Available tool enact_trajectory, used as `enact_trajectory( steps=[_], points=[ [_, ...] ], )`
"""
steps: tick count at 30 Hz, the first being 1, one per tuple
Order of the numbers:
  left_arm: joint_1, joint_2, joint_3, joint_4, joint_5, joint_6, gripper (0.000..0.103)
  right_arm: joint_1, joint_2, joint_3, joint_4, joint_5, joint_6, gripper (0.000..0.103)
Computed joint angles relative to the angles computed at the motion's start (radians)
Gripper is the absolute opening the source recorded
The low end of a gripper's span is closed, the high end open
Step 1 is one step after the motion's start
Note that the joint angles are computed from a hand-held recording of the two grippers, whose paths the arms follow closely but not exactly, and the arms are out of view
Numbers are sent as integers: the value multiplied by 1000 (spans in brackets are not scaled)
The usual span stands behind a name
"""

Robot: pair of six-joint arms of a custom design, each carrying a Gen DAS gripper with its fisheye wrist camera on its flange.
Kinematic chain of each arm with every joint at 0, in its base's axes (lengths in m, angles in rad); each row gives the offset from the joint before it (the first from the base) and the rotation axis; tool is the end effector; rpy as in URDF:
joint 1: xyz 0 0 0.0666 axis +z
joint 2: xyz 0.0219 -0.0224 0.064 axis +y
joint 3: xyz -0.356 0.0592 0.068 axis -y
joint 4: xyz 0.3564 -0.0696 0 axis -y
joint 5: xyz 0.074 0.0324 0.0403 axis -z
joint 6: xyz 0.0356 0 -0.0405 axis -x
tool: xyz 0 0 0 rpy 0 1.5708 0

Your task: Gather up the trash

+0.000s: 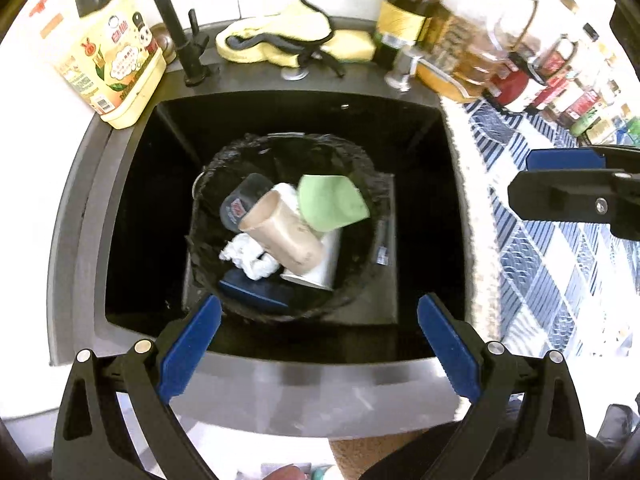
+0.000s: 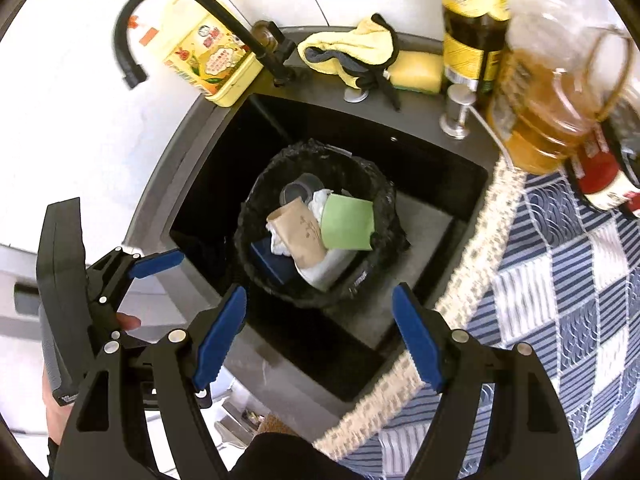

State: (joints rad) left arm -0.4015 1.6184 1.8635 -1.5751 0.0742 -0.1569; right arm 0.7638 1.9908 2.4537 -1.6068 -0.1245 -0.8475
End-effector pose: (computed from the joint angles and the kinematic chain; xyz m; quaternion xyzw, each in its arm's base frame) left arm 0.4392 -0.1898 0.4631 0.2777 0.9524 -0.0512 0.1146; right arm 0.4256 0.4132 0.4875 0.0276 0.9751 0.1946 0.1026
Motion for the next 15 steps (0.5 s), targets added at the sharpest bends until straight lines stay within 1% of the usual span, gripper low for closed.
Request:
enact_trajectory(
  steps=[4, 10, 15],
  points=[
    [-64, -60, -22, -9, -22, 82, 96, 17, -133, -149, 30, 16, 13, 75],
    [-164, -126, -37, -28, -61, 186, 96, 43, -291, -302, 44, 44, 27, 75],
    [-271, -180, -58, -29, -112, 293, 96, 68, -419, -430, 66, 72, 22, 75]
  ],
)
